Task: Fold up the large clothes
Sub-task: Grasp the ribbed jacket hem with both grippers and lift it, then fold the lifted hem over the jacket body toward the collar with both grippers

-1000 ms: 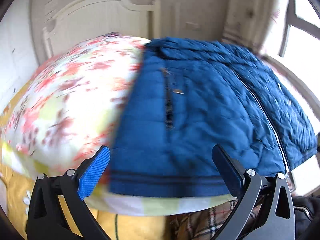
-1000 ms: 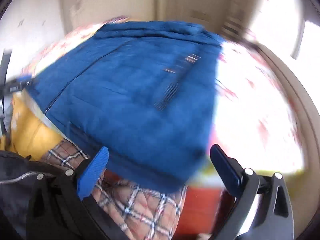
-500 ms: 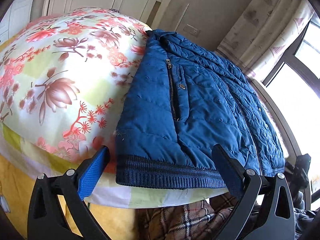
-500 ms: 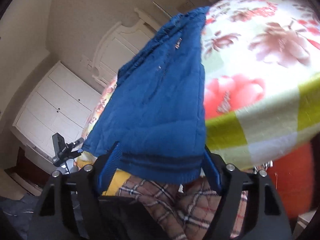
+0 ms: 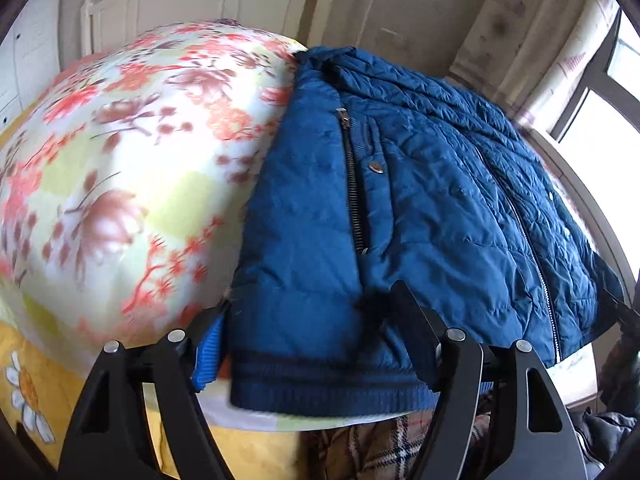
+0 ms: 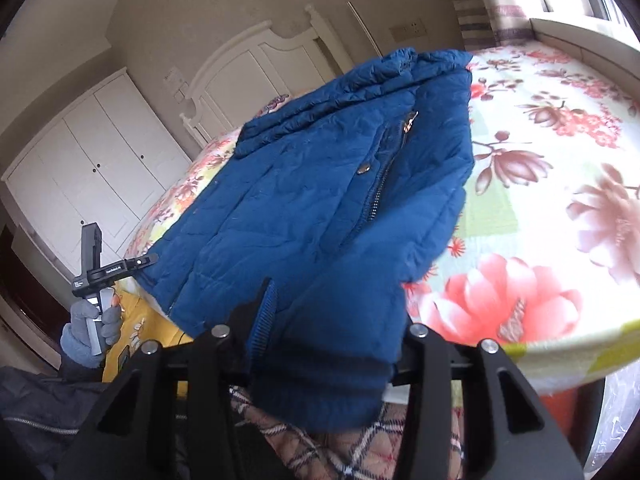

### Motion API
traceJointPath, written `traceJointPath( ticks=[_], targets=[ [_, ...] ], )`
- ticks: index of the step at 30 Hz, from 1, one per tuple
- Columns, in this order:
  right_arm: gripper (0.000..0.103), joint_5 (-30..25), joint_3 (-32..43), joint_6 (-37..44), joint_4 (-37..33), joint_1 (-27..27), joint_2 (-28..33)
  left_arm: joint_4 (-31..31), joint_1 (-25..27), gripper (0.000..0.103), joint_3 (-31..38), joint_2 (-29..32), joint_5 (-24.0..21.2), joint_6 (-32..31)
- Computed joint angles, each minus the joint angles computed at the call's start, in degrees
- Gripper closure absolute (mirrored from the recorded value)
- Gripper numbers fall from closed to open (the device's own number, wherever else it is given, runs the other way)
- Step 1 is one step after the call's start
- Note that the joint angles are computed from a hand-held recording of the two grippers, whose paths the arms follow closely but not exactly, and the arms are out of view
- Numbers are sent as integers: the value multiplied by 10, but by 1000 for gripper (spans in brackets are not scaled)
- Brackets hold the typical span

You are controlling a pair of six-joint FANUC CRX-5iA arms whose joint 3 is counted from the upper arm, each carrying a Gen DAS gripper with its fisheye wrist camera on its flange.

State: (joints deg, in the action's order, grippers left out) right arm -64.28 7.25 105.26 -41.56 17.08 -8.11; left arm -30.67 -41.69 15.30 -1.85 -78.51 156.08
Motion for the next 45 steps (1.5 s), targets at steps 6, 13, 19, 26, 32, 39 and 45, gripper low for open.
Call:
traceJointPath(
  ticks=[6, 13, 19, 26, 32, 39, 45],
  targets=[
    [58, 1, -6, -4, -3, 1, -5, 1, 0, 57, 0, 2, 4, -8],
    [87, 44, -33, -33, 57, 35, -29, -51, -41, 87, 27, 18, -13, 12],
    [90, 5, -68, -3, 81, 22, -102, -63, -127, 88, 87, 42, -91, -5],
    [89, -147, -65, 85, -93, -139, -192, -136, -265, 88, 70, -14, -53, 144],
    [89, -115, 47, 77, -177, -157, -121, -219, -243, 88, 40, -80, 80, 190],
    [82, -110, 392, -175, -77, -52, 179, 57, 107, 83, 88, -20, 222, 41],
    [15, -145, 677, -371, -89, -64, 413, 374, 320, 46, 60, 72, 308, -58]
  ],
)
